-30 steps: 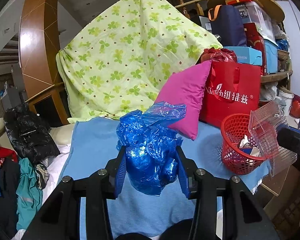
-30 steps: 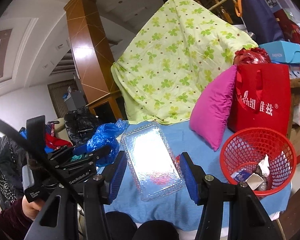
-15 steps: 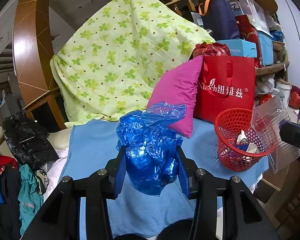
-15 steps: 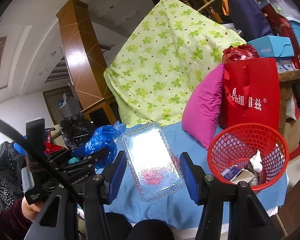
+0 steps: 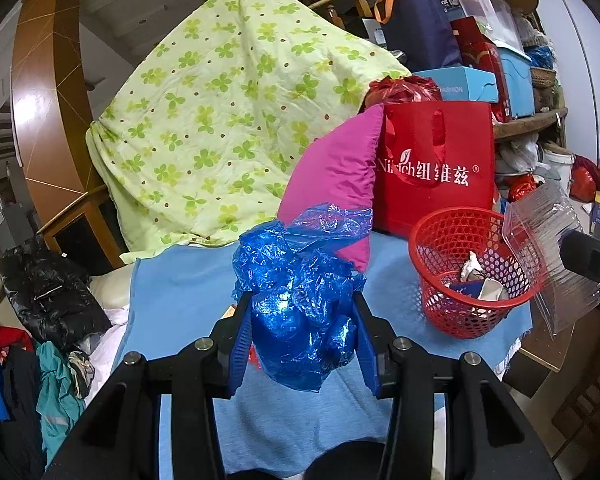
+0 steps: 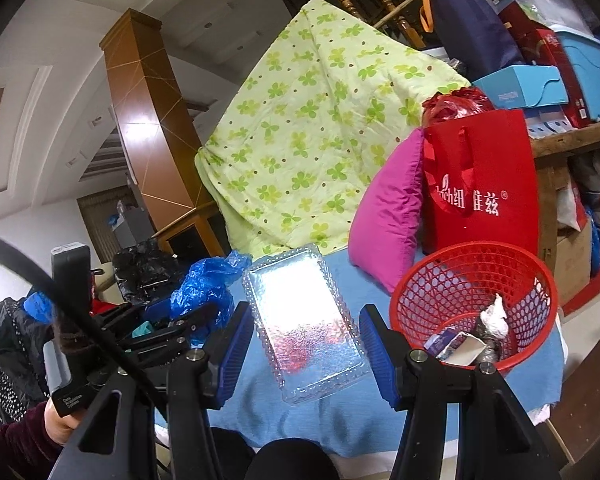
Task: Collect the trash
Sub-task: 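Carry the blue bag and clear tray over the red mesh wastebasket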
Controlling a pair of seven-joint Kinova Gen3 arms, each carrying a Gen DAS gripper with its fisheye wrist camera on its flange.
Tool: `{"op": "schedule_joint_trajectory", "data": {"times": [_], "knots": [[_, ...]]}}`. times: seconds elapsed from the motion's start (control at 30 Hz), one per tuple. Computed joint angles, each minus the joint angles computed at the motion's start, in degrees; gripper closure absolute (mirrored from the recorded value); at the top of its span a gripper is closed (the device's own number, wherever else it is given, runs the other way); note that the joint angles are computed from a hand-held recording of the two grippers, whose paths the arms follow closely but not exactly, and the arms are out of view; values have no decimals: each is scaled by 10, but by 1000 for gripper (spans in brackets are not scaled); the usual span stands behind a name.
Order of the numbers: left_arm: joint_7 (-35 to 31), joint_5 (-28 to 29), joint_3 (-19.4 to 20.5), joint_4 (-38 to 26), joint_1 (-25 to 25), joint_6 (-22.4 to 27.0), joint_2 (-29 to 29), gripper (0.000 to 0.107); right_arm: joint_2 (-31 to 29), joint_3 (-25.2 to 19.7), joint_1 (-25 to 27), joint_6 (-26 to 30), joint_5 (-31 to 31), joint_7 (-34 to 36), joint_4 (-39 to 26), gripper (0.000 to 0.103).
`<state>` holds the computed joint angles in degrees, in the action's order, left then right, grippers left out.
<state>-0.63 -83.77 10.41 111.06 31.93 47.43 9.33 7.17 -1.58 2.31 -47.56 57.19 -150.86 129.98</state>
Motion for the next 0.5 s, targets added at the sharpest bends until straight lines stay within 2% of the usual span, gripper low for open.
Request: {"op": "schedule_joint_trajectory", "data": {"times": [0.5], "knots": [[-28,5,-4,-25,22,-1,25,60,14,11,30,-29,-2,-4,11,45]]}}
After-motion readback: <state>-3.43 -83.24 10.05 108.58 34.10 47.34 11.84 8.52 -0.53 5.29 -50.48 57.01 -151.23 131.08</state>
